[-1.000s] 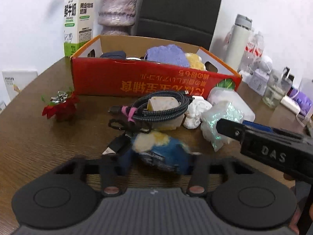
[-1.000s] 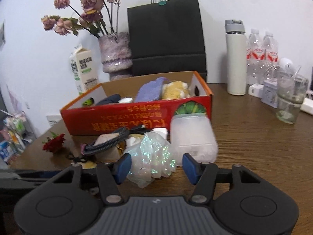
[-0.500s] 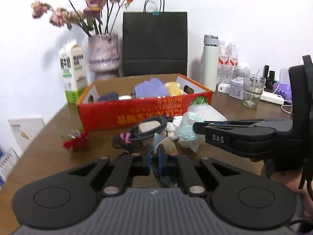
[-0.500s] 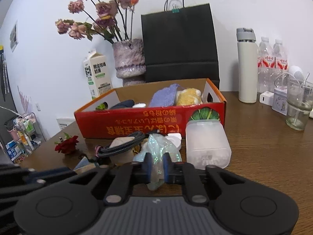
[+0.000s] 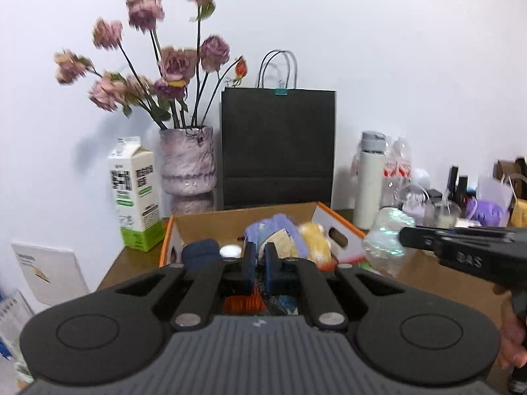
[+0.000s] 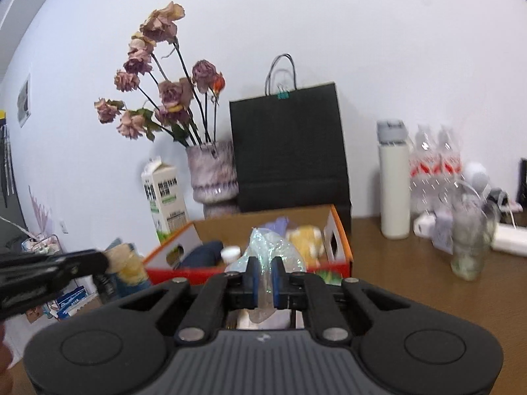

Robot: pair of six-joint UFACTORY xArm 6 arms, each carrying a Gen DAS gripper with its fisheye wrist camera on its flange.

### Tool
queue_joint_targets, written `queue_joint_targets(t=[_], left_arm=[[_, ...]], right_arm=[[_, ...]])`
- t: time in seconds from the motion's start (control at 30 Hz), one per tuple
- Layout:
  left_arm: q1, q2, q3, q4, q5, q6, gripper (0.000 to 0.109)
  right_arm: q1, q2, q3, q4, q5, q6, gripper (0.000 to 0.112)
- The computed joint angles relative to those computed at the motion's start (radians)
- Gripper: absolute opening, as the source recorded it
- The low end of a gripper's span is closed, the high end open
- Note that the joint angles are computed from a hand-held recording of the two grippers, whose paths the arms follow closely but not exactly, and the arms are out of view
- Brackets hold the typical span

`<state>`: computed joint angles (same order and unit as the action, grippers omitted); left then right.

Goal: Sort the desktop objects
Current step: 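Carry the blue pouch and plastic bag into the red box and open both tools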

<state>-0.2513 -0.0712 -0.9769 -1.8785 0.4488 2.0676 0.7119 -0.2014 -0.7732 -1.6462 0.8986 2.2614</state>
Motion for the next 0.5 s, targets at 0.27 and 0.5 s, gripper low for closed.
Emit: queue_joint_targets(t=[0.27,0.5], left_arm=[[-0.070,0.428,-0.482,0.605,-0.112,-0.644,0.007],[-0.051,0.714,-0.748,1.196,-0.017,-1.336,0.009]], right_arm=[[-0.303,0.175,-0.241,0.113,-0.322,-0.241,0.007],[-0.440,0.456,-0.428,0.688,-0.491,-0.651,0.008]])
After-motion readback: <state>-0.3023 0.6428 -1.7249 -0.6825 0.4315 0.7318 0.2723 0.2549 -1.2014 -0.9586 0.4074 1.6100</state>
